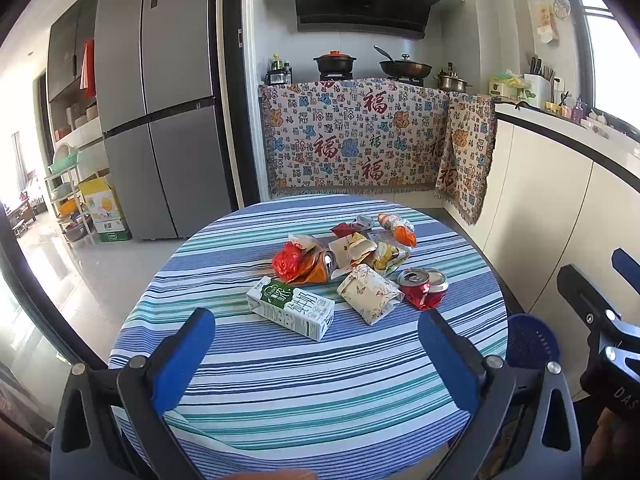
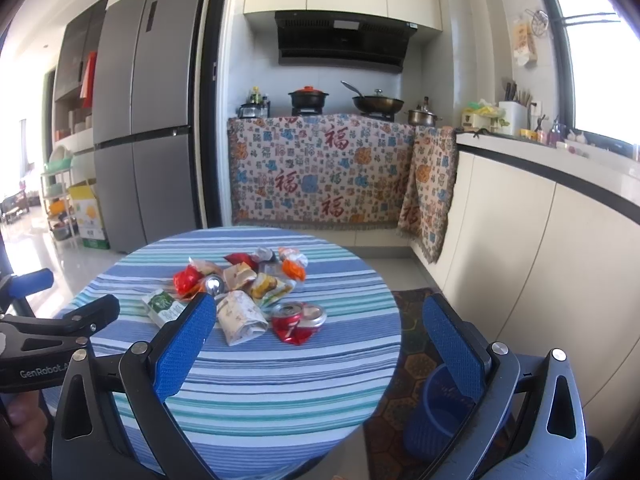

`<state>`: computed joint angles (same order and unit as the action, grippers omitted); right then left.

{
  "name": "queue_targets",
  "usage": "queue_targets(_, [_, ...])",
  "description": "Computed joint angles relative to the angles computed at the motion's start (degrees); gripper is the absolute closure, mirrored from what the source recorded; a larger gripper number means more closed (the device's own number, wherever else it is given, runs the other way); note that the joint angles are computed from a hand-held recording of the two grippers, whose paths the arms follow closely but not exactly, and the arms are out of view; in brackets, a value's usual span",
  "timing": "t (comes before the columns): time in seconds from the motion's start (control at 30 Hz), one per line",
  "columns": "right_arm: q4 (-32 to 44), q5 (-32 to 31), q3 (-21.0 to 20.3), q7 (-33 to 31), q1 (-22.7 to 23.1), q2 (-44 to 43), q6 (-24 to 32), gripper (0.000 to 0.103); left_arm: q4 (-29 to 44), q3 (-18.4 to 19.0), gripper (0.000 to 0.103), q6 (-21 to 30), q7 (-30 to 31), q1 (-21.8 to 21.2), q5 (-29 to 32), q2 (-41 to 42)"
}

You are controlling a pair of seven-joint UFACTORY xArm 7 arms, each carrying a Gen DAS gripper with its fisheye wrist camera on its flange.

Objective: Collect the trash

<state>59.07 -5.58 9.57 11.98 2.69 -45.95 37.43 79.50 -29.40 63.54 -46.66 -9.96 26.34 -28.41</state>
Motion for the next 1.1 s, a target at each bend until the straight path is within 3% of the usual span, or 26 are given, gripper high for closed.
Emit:
queue_targets(0.73, [-0.14,-0.25,0.17,0.41,0.03,0.04,-0.03,0.0,-1.27,0.1,0.0,-0.22,-0.35,-0.31,0.06,-0.61])
queue_targets(1.1, [-2.95,0.25,-0.92,-1.15,1.02,0.3,-2.58,0.0,-5.85,3.41,0.0,-0.45,0.62,-0.4,-3.34,-1.88])
